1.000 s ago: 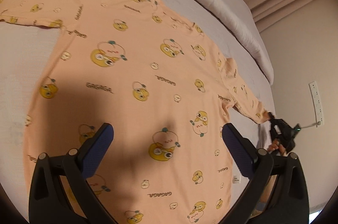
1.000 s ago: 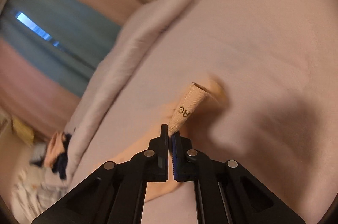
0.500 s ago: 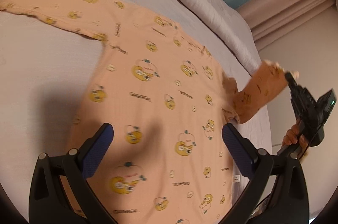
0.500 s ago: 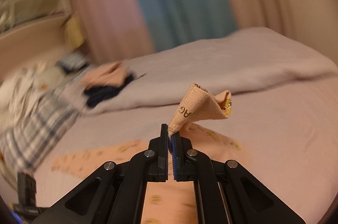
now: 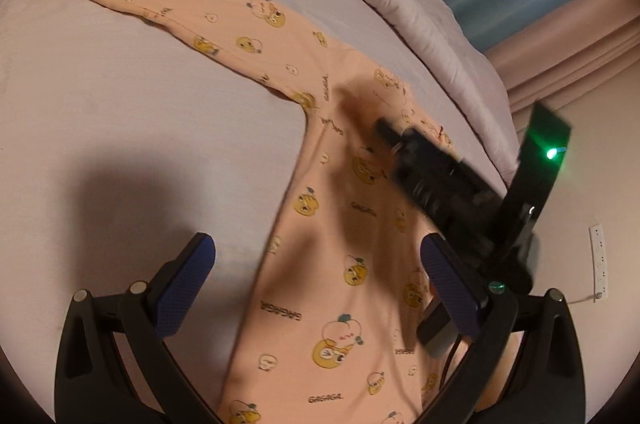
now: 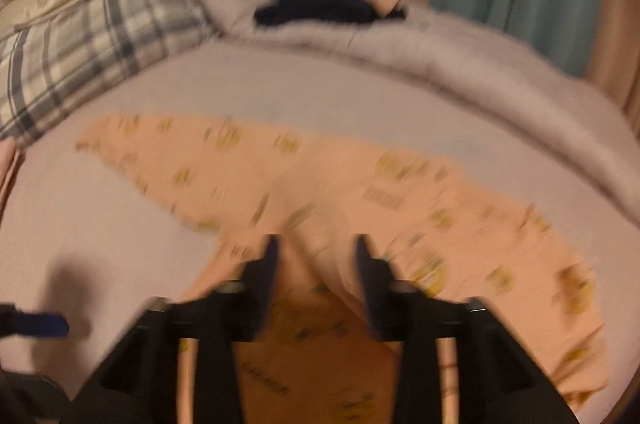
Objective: Fold small clothes
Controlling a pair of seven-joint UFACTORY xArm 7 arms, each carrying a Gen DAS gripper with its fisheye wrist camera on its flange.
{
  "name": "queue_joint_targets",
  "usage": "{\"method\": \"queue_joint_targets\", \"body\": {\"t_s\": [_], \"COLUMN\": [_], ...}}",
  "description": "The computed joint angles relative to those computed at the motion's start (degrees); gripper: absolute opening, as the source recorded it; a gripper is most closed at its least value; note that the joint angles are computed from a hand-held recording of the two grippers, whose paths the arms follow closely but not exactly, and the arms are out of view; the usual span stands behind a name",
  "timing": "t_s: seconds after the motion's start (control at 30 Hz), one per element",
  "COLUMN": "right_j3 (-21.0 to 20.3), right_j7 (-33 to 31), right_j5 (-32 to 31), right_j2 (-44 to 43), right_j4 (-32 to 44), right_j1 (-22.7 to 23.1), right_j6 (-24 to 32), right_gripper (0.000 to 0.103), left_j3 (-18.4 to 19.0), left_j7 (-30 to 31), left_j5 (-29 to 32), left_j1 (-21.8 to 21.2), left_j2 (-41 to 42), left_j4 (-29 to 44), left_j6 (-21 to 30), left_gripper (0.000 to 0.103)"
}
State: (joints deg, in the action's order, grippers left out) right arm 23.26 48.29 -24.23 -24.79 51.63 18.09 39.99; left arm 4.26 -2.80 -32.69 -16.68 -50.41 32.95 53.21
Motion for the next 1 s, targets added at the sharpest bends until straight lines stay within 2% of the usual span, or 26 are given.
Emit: {"method": "queue_joint_targets", "body": {"t_s": [0.1,0.17,0.2,0.23,0.27,0.3,0.43,0.57,0.63,0.8,0.9,0.93,1.0], "right_j3": [-5.0,-6.5,-8.8,-8.6,-9.0,-9.3,-8.5,-7.5,-6.7,-6.3,-6.5,-6.9,-7.6], "right_j7": [-4.9,-6.5,-7.0,-7.4,-6.8,-5.8,-3.3,-1.1,-0.7,-0.2,-0.6,-0.9,-1.5], "right_j5": [7.7,11.4,13.8,15.7,17.1,18.1,21.4,23.6,24.0,24.5,24.4,24.4,25.0], "right_j2": [-3.8,-9.2,-13.7,-15.7,-19.3,-24.0,-34.2,-42.7,-44.4,-46.1,-48.0,-48.8,-49.5], "right_j4": [-4.3,-7.6,-10.4,-12.2,-14.5,-16.8,-22.3,-26.2,-26.8,-27.2,-28.2,-28.7,-29.9], "right_j1": [4.6,5.7,7.1,6.5,5.9,4.7,0.7,-0.4,-0.5,-1.2,-1.4,-1.1,-0.7], "right_j6": [-6.9,-8.6,-9.3,-10.4,-10.2,-8.6,-4.2,1.1,2.5,3.2,3.3,3.4,3.1], "right_gripper": [0.046,0.046,0.050,0.054,0.063,0.067,0.067,0.067,0.067,0.067,0.067,0.067,0.067], "left_j3": [0.1,0.7,1.0,1.4,1.9,2.3,3.8,5.3,4.6,0.4,-2.9,-4.0,-6.1], "left_j7": [0.6,1.1,1.7,2.5,3.3,4.0,8.8,13.1,14.7,15.2,17.1,17.3,15.5], "left_j5": [-0.4,-2.0,-3.2,-5.0,-6.9,-9.0,-19.1,-32.2,-36.7,-41.2,-44.2,-44.5,-44.3], "left_j1": [-0.3,-1.4,-2.2,-3.4,-4.6,-5.7,-9.8,-12.1,-12.2,-9.6,-7.9,-7.1,-6.0], "left_j2": [0.6,1.7,2.5,3.5,4.6,5.7,11.6,17.6,20.5,26.5,27.8,28.1,29.4], "left_j4": [0.3,0.8,1.2,1.6,2.0,2.4,4.7,6.6,7.9,10.8,11.9,12.1,12.8], "left_j6": [-1.2,-2.2,-2.8,-3.6,-4.1,-4.7,-5.7,-5.0,-5.6,-9.1,-13.6,-15.2,-19.0], "left_gripper": [0.102,0.102,0.102,0.102,0.102,0.102,0.102,0.102,0.102,0.101,0.100,0.098,0.079]}}
